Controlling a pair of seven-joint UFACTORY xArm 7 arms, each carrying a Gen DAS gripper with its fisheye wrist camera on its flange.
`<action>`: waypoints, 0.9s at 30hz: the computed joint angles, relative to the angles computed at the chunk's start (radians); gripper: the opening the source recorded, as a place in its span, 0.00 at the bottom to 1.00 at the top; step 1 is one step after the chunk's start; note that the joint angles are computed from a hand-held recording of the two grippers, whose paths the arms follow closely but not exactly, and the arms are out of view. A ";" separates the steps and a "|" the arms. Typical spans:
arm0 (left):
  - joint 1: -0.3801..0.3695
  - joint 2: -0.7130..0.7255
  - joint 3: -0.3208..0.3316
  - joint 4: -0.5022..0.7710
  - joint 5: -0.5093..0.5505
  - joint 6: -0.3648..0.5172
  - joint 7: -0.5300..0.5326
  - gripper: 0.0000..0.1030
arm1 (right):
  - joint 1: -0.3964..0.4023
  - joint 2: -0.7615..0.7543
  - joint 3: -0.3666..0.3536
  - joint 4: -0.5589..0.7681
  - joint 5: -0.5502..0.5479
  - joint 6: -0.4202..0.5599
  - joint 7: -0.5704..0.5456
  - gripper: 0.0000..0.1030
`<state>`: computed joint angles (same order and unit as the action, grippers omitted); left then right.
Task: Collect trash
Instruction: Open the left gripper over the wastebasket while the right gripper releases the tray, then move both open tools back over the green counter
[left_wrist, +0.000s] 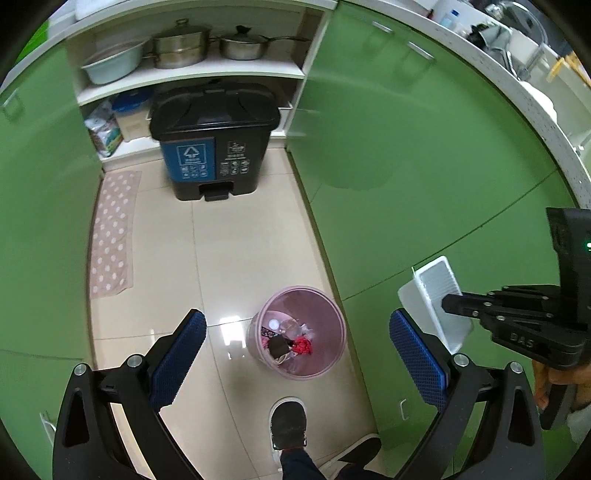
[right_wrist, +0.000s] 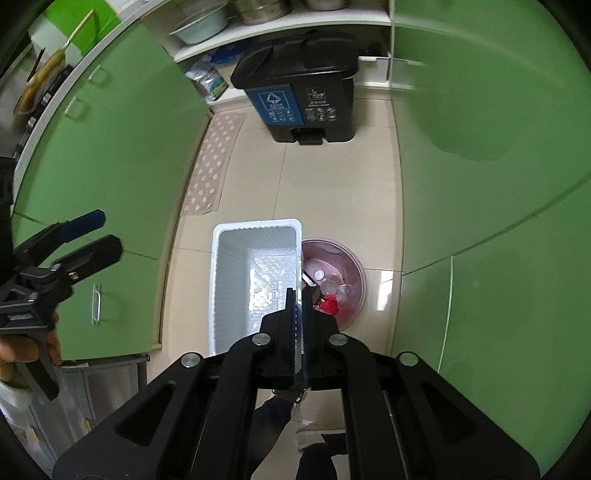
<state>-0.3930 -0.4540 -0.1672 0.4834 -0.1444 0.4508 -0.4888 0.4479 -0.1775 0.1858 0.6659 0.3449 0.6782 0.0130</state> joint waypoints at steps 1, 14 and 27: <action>0.003 -0.005 0.001 -0.007 0.001 -0.001 -0.002 0.93 | 0.001 0.018 0.002 0.008 -0.004 -0.004 -0.002 0.18; -0.004 -0.004 0.004 -0.007 -0.008 0.018 0.000 0.93 | -0.006 0.027 0.012 -0.007 -0.047 -0.027 0.071 0.95; -0.015 -0.142 -0.002 0.123 -0.011 0.239 0.014 0.93 | -0.008 -0.217 -0.018 0.063 -0.061 0.204 0.125 0.97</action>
